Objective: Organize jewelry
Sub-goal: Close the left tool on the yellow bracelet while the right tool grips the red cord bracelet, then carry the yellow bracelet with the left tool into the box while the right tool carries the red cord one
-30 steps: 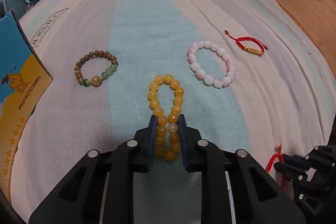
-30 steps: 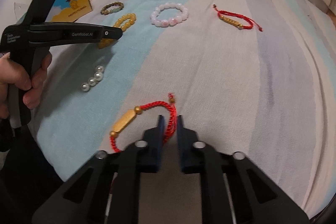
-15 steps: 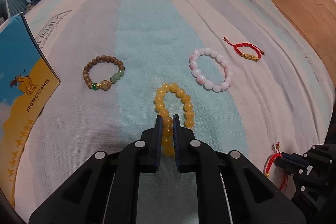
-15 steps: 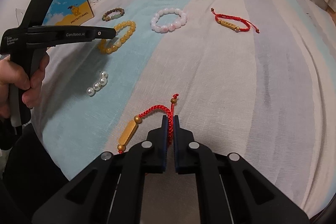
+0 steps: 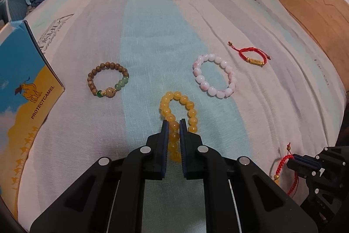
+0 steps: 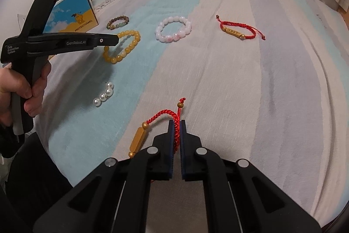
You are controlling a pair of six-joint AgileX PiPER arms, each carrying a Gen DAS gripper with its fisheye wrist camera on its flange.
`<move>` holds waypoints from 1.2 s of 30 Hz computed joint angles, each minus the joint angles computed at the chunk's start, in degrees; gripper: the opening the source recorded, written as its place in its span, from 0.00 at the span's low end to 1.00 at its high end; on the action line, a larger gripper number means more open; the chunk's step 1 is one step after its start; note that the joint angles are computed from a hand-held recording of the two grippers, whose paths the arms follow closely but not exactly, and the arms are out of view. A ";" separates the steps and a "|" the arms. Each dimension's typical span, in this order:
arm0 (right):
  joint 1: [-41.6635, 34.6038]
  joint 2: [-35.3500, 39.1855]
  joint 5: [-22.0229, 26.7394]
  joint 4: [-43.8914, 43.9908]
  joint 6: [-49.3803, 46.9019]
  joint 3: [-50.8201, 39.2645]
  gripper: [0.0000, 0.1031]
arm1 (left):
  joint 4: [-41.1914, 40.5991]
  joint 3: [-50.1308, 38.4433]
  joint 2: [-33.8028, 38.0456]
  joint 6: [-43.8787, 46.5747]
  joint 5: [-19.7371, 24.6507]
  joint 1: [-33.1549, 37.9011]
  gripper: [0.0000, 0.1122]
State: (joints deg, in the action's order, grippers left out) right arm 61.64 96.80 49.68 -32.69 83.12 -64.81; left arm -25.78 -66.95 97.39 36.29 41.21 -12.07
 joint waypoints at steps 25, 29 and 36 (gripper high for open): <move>1.96 -1.09 8.54 -1.84 -1.26 -6.93 0.04 | 0.69 -4.20 -4.97 -1.68 5.54 0.78 0.08; 2.33 -0.61 10.30 -1.90 -1.67 -8.89 0.04 | 0.93 -4.66 -5.84 -1.73 6.49 1.40 0.08; 2.45 0.50 13.75 -1.81 -2.84 -12.87 0.04 | 1.53 -5.11 -7.45 -1.92 7.92 2.56 0.08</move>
State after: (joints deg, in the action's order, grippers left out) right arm 64.09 97.30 63.44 -34.50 80.28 -77.69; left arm -24.25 -72.07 89.94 34.36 49.12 -9.51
